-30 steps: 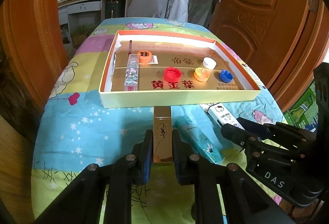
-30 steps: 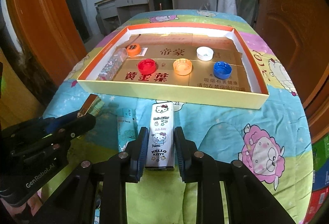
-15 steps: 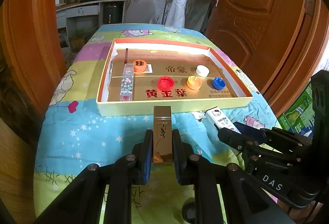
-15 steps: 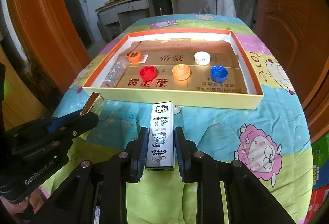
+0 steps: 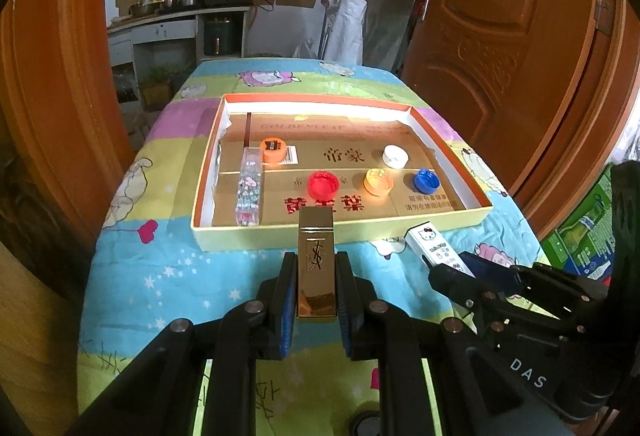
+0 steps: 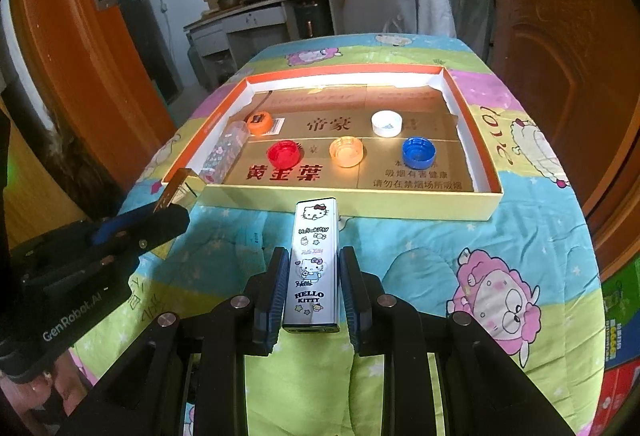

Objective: Organize rigid objects
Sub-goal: 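Carry the gold lipstick and Hello Kitty box over the box lid with both grippers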

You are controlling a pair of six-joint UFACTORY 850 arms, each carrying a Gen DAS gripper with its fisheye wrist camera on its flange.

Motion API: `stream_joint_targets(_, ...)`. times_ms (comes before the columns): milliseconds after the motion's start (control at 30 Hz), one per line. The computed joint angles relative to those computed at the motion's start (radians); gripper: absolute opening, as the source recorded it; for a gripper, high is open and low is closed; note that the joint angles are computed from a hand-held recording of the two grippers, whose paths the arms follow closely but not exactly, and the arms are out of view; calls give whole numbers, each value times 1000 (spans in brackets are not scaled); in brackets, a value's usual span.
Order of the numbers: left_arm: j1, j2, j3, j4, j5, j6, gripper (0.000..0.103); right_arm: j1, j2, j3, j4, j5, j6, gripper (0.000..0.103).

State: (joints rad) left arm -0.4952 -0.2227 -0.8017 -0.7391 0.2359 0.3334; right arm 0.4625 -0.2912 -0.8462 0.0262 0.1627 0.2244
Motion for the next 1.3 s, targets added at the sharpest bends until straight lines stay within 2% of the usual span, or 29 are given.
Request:
stream_joint_targets(400,1,-13,-34,-86,7,95,18,-16,17,-8,-17,9,5,26)
stream_joint_targets(1200,19,-76,-137,-193,-25,225,18,-70,-30,-84,-281,14,242,27)
stream_joint_targets(1300,25,-92,-159,-166,-36,204,18,-76,-42,-101,-312,15,270,27)
